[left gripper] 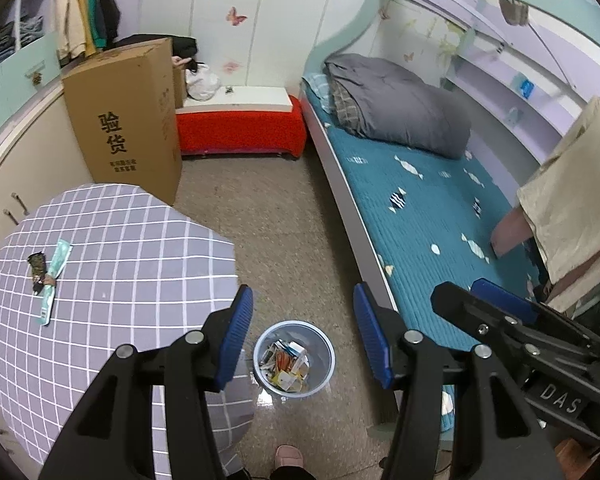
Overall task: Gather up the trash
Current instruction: 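Move both open tools back over the dark wrapper and teal packet on the table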
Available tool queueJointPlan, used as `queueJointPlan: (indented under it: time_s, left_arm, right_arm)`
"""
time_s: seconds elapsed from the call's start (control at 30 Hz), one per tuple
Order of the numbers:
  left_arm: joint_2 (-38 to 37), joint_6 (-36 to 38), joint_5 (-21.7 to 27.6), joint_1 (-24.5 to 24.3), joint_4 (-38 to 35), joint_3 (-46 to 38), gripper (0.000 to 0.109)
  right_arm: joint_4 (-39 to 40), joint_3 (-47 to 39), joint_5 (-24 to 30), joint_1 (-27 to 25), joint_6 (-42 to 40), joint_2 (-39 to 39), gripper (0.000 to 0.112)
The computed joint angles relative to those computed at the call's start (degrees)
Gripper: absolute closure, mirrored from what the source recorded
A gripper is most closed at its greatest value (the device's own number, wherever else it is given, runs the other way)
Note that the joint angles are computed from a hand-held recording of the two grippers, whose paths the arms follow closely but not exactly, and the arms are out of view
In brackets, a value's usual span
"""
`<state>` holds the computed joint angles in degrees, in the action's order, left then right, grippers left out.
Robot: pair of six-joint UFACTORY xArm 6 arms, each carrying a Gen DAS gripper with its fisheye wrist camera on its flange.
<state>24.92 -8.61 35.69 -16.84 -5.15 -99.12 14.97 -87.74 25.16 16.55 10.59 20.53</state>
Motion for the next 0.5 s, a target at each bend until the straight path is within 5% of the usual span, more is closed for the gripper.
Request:
queueJointPlan:
  time_s: [0.5]
  left_arm:
    - [-6.2,-2.3,-2.3,9.8,1.1,7.6,0.056]
  right_arm:
    - [1.7,-27.6,10.8,7.1,-3.0,17.3,0.048]
